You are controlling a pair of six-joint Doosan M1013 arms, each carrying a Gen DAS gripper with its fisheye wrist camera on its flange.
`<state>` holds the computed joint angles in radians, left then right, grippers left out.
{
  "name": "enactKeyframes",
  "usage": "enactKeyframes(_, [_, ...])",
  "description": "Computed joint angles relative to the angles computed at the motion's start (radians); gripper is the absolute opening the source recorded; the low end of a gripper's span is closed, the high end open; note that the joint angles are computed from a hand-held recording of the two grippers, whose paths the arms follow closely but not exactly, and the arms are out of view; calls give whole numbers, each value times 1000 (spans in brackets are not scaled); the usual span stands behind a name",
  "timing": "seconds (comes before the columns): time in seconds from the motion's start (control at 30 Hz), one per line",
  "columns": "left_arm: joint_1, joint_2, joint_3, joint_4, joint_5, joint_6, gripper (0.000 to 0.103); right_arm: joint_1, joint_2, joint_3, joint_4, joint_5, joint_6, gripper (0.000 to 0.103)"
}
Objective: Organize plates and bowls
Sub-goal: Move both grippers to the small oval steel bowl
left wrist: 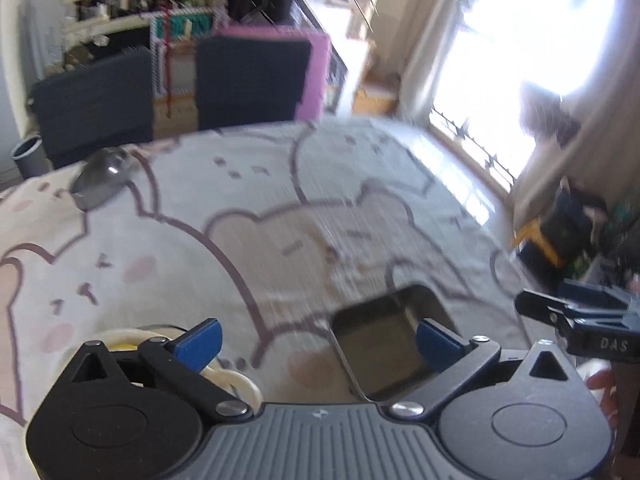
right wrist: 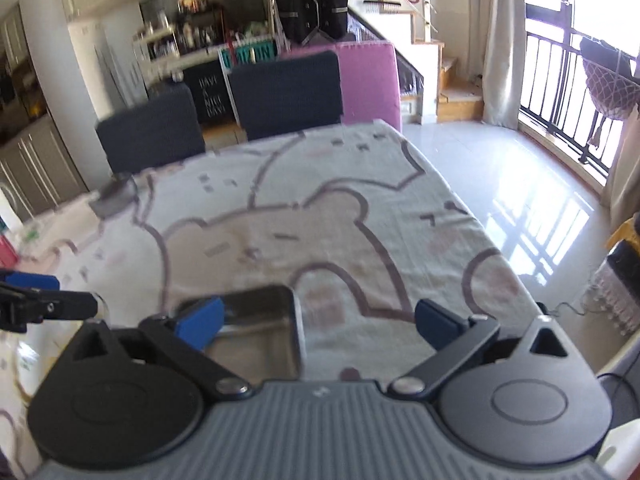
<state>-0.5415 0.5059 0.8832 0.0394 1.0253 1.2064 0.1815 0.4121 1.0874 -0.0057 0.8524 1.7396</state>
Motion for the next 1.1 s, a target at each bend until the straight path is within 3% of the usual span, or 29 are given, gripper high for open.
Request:
enactKeyframes(0.23, [38, -90, 117, 36, -130, -79, 103, 28, -12, 0, 52, -114, 42, 103])
enactKeyframes(0.43, [86, -126, 167, 87, -162, -177, 103, 69, 30, -56, 55, -142, 50, 103])
enactKeyframes(0.6, [120, -125, 175, 191, -159, -252, 103, 109, 100, -147, 68, -117, 22, 103])
enactKeyframes(0.83, [184, -74, 142, 206, -120, -264, 103, 152, 245, -342, 113, -61, -67, 103])
enactKeyframes(1.1, [256, 31, 42, 131, -159, -281, 97, 171, 448, -629, 68, 74, 47, 103])
